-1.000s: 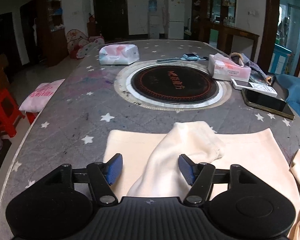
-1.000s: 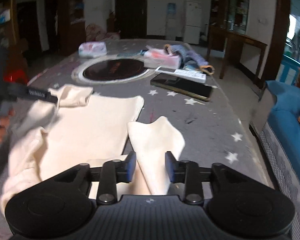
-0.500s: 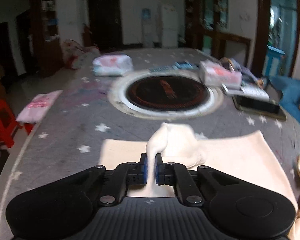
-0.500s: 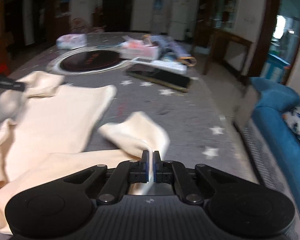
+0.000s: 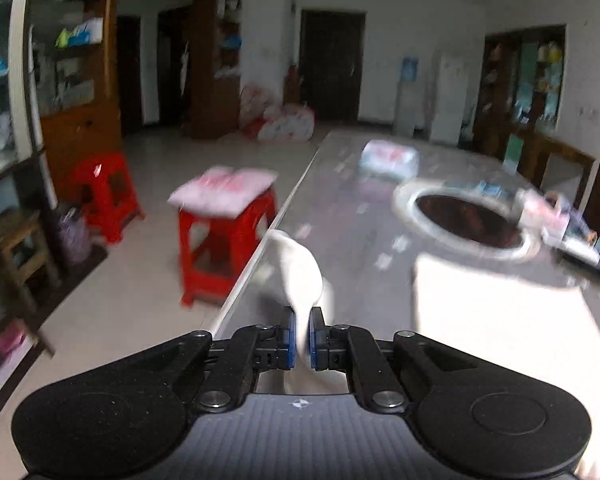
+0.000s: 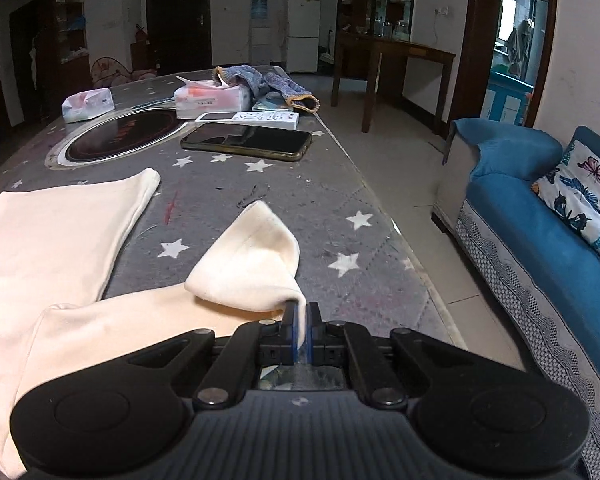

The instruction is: Fold clothes

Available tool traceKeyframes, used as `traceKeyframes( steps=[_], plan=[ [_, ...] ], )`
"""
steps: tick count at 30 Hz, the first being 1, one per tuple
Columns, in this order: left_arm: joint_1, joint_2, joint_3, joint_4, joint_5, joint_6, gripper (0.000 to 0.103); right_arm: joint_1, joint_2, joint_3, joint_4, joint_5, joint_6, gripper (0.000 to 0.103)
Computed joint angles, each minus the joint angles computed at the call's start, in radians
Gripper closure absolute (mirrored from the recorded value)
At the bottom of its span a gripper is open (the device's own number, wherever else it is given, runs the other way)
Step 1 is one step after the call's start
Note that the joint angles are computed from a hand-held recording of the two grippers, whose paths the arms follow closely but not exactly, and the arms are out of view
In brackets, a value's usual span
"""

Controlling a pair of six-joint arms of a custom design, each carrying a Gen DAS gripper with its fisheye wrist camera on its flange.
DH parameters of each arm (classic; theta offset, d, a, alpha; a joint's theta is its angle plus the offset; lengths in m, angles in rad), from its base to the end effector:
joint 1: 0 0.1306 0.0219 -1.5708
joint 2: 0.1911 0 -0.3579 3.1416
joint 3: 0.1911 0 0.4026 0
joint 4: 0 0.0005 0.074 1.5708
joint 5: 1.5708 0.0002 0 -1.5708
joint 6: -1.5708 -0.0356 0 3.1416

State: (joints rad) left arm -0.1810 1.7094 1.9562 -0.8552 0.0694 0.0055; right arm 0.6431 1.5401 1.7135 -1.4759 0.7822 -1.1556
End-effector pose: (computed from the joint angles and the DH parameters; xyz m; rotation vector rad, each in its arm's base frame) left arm 0.6073 -0.1142 0.5048 0.2307 2.1710 -0.1816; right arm 0.4169 0.2804 0.4576 0.7214 2.2378 -0.3542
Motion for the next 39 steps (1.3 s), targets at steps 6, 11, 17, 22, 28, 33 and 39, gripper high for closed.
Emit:
traceKeyframes(
  steps=[6, 11, 17, 22, 28, 33, 39],
  plan=[
    [0.049, -0.070, -0.119, -0.049, 0.017, -0.025, 0.075, 0.008, 0.000, 0.006, -0.056, 0.006, -0.063, 0.098],
    [0.050, -0.146, -0.196, 0.015, 0.016, -0.073, 0.053, 0.027, -0.025, 0.007, -0.060, 0.029, -0.055, 0.091],
    [0.011, -0.179, -0.217, 0.055, 0.192, -0.159, 0.041, 0.062, -0.076, -0.009, 0.172, -0.062, 0.211, 0.082],
    [-0.062, -0.152, -0.197, 0.016, 0.303, -0.284, 0.041, 0.066, -0.069, -0.009, 0.364, -0.252, 0.385, 0.080],
    [-0.122, -0.055, -0.086, -0.047, 0.309, -0.309, 0.041, 0.066, -0.007, 0.028, 0.457, -0.463, 0.516, 0.080],
    [-0.134, 0.029, 0.048, -0.107, 0.318, -0.247, 0.040, 0.070, 0.044, 0.071, 0.442, -0.493, 0.563, 0.080],
    [-0.129, 0.085, 0.134, -0.160, 0.345, -0.205, 0.033, 0.097, 0.044, 0.078, 0.473, -0.544, 0.745, 0.094]
  ],
)
